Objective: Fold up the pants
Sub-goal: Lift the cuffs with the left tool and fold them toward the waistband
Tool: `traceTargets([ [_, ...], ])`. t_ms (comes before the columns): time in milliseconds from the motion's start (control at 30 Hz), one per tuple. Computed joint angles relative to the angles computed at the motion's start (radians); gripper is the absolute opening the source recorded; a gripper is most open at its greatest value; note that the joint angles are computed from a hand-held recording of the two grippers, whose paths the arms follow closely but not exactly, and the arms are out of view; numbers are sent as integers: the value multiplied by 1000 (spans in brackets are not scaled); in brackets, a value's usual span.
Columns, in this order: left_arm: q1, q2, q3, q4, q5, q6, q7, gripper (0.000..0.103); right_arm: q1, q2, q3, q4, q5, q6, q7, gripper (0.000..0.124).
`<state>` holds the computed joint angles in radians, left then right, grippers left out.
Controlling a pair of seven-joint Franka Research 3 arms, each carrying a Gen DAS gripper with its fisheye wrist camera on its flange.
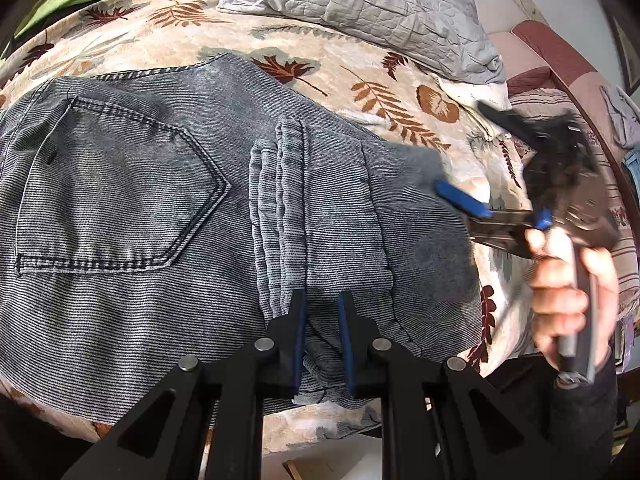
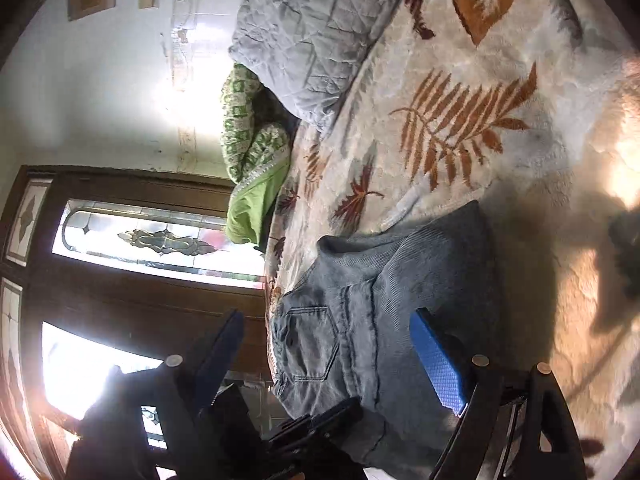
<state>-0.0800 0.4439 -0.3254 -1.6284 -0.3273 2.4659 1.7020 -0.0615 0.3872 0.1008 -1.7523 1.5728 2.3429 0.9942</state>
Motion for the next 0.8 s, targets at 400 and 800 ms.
traceTargets([
  [400, 22, -10, -33, -16, -112, 22, 108, 50, 31, -218, -10, -257, 22, 15, -90, 87],
  [800, 115, -175, -18, -203, -446, 171, 211, 70, 158, -242, -63, -336, 26, 127, -141, 88],
])
